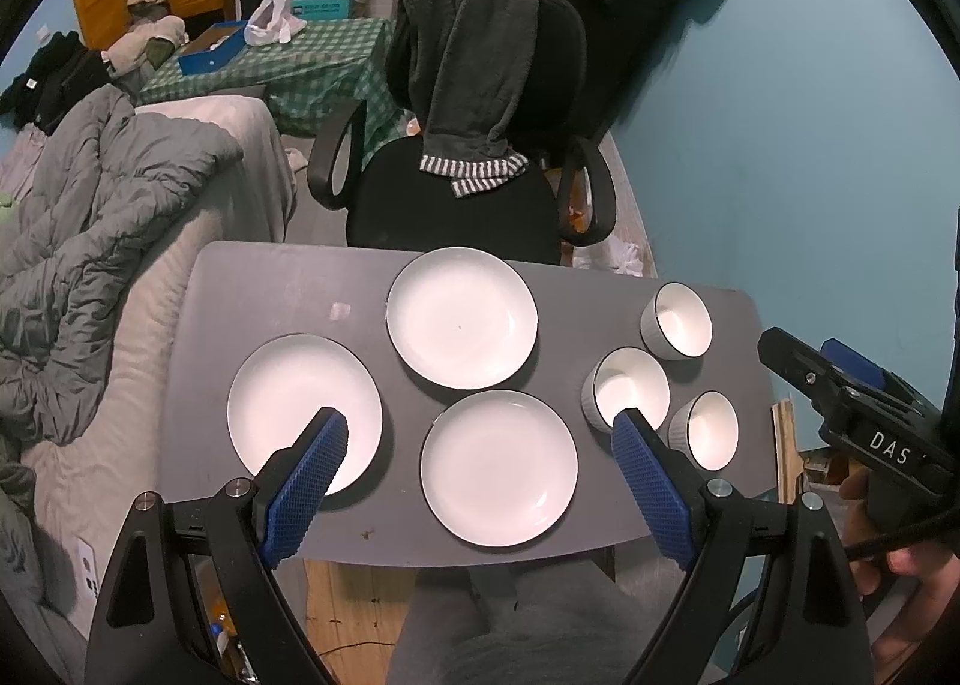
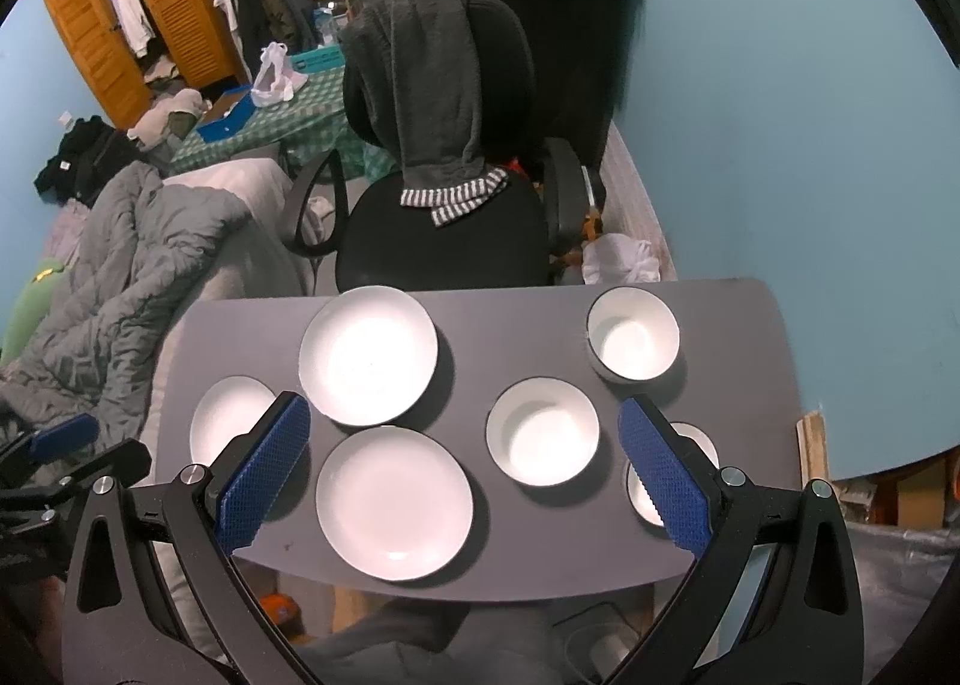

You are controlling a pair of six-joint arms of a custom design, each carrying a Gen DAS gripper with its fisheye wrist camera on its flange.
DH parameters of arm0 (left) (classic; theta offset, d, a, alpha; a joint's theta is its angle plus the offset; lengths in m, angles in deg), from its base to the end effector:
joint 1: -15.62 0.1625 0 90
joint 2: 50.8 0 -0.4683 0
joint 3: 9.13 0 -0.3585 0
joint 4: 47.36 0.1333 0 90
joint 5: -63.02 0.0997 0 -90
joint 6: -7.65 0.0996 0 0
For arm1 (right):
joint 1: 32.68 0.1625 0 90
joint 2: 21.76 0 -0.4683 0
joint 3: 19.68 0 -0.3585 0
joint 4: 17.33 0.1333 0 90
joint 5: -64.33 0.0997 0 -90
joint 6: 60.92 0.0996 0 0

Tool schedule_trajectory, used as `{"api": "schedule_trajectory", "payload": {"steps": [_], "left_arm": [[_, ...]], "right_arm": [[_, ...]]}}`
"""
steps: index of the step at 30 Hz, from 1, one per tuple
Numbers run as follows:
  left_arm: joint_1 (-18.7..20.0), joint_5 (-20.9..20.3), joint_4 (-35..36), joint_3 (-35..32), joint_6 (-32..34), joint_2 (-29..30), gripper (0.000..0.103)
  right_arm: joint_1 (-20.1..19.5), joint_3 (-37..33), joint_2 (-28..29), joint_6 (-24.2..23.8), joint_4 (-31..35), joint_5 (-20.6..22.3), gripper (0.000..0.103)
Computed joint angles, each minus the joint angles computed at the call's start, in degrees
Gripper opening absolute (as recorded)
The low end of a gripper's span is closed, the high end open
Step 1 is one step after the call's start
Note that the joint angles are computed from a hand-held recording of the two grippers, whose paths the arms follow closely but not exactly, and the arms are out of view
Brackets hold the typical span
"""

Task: Organize plates and bowls

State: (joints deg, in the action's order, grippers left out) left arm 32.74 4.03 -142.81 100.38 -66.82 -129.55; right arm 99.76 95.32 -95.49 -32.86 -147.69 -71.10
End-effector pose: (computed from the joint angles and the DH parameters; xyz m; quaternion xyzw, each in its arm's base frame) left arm -0.3786 -0.3098 0.3187 0.0455 0.9409 -0.1910 0.2759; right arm 0.3829 -0.3264 0.3041 0.1185 -0.9148 0.2169 0.3196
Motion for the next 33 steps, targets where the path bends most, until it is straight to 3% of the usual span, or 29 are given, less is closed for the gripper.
{"api": "schedule_trajectory", "payload": {"steps": [33], "left_arm": [[-0.69,-0.83,-0.01,1.35,-1.43,-0.78,0.091]], "right_arm": [[0.77,0.27,0.25,1.33,1.04,0.80,0.101]]}}
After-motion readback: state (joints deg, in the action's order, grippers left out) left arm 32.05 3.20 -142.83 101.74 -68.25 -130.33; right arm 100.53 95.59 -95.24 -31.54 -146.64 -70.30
